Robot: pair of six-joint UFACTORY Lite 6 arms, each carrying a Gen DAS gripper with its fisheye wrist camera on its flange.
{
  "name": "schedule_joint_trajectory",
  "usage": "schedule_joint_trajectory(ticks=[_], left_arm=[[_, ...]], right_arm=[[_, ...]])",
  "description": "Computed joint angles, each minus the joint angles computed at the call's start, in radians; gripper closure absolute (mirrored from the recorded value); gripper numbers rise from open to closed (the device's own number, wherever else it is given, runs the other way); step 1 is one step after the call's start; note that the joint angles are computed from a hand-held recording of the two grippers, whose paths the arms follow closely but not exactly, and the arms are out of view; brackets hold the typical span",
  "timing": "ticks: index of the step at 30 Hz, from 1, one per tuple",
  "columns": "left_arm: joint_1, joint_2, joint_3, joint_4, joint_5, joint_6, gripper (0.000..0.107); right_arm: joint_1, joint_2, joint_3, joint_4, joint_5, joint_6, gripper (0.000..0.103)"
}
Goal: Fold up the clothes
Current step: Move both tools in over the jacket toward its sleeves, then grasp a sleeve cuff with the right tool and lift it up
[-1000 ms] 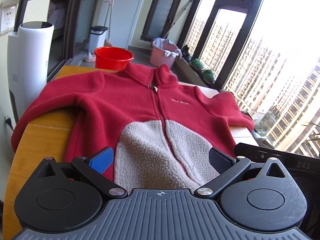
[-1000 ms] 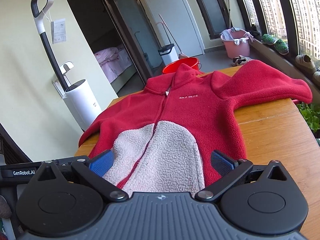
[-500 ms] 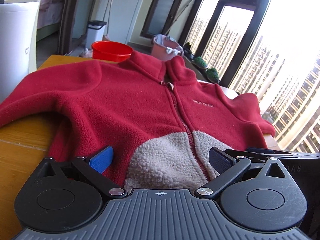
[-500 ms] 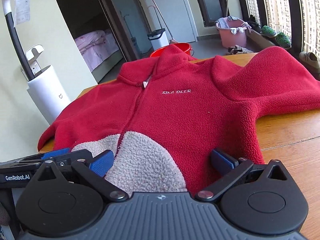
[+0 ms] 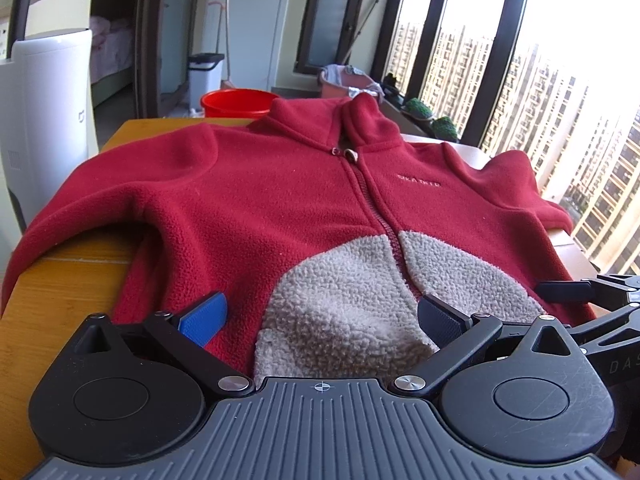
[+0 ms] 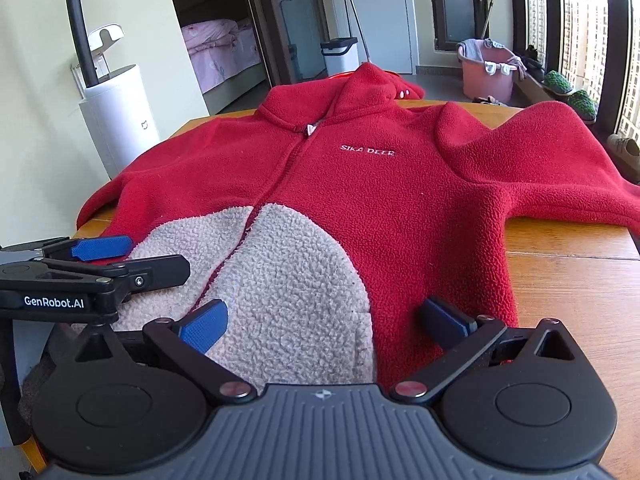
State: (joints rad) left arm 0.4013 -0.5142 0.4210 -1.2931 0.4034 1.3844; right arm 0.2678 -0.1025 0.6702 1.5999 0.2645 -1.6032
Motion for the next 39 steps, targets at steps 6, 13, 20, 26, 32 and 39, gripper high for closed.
schedule_joint_trajectory(ticks=[6,13,20,26,32,39], left_arm=[[0.049,-0.031,-0.008,0.039,0.049,-0.029,0.004],[-0.023,-0.14,-0.084,0.099,-0.034,-0.087,0.004],[0.004,0.013,0.072,0.2,0.053,-0.2,0.004],[0.054,0.055,0.096,-0.212,0.229,0.18,0.004],[-0.055,0.168,0.033,-0.351,0.192,0.33,0.004],[-0.108,0.151,0.013,-0.435,0.117,0.38,0.004]], right_arm=[[-0.016,-0.093,-0.083,0.006,0.02,0.019,0.0],[-0.026,-0.198,-0.169,-0.03,0.028,0.05,0.0],[-0.039,-0.206,-0.177,-0.025,0.043,0.039,0.0],[-0.193,-0.179,-0.18,0.045,0.239,-0.032,0.0],[-0.461,-0.179,-0.117,0.129,0.312,-0.079,0.001],[-0.707,0.22,0.245,0.113,0.302,0.177,0.037]])
